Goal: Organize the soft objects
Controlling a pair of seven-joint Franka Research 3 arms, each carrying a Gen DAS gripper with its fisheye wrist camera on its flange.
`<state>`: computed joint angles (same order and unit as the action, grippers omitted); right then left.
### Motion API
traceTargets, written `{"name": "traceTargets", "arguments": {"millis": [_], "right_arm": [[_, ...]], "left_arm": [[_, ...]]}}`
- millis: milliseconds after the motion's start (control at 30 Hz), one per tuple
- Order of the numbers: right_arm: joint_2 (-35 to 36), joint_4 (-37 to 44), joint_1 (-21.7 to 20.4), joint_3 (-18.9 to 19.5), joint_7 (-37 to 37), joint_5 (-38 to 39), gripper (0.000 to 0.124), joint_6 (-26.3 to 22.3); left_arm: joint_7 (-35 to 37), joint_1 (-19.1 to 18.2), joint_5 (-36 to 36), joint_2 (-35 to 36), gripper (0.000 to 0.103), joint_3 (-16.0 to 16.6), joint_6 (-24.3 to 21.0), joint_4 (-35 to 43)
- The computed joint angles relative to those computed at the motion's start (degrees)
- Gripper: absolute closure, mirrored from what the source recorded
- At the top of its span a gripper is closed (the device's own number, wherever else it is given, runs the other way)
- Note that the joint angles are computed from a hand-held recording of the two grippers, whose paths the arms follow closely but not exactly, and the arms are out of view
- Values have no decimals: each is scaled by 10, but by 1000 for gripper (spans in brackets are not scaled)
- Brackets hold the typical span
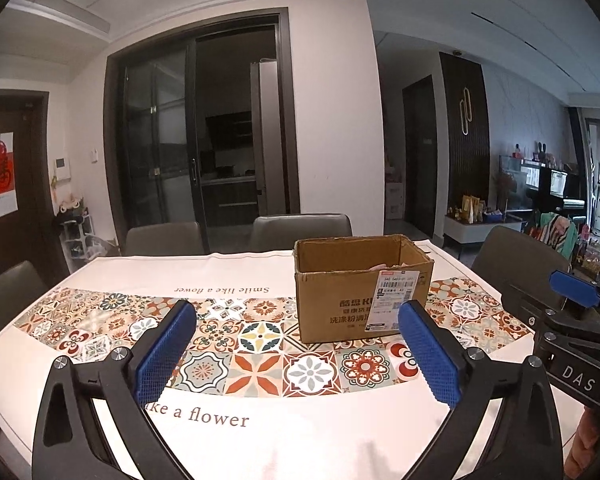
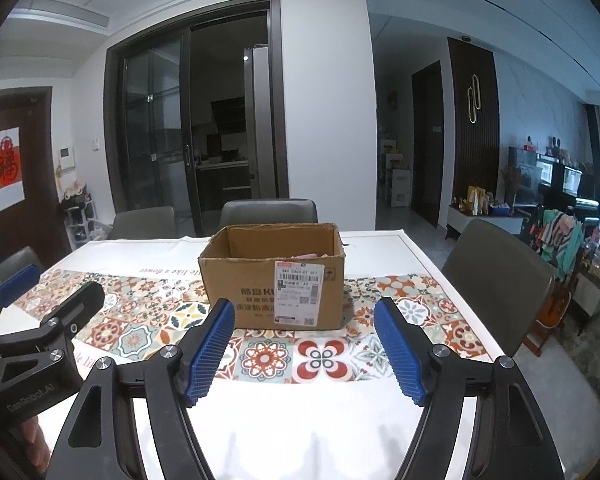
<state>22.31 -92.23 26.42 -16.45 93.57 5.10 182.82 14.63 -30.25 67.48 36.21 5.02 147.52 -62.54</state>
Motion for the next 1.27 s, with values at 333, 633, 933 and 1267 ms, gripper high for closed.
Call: {"name": "traceTargets", "arguments": {"millis": [333, 633, 933, 1267], "right_arm": [[-13, -23, 21, -21, -6, 4, 50, 13], [-23, -33, 21, -19, -14, 8, 50, 11], [-22, -34, 21, -18, -10, 3, 50, 8], [-16, -29, 26, -25, 2, -7, 50, 3]], "left_arm": [[-23, -1, 24, -17, 0, -4, 0, -25], [-23, 1, 28, -18, 0, -8, -1, -27], [-26, 4, 27, -22, 0, -9, 4, -37], [-27, 7, 25, -28, 0, -13, 1, -46]]}}
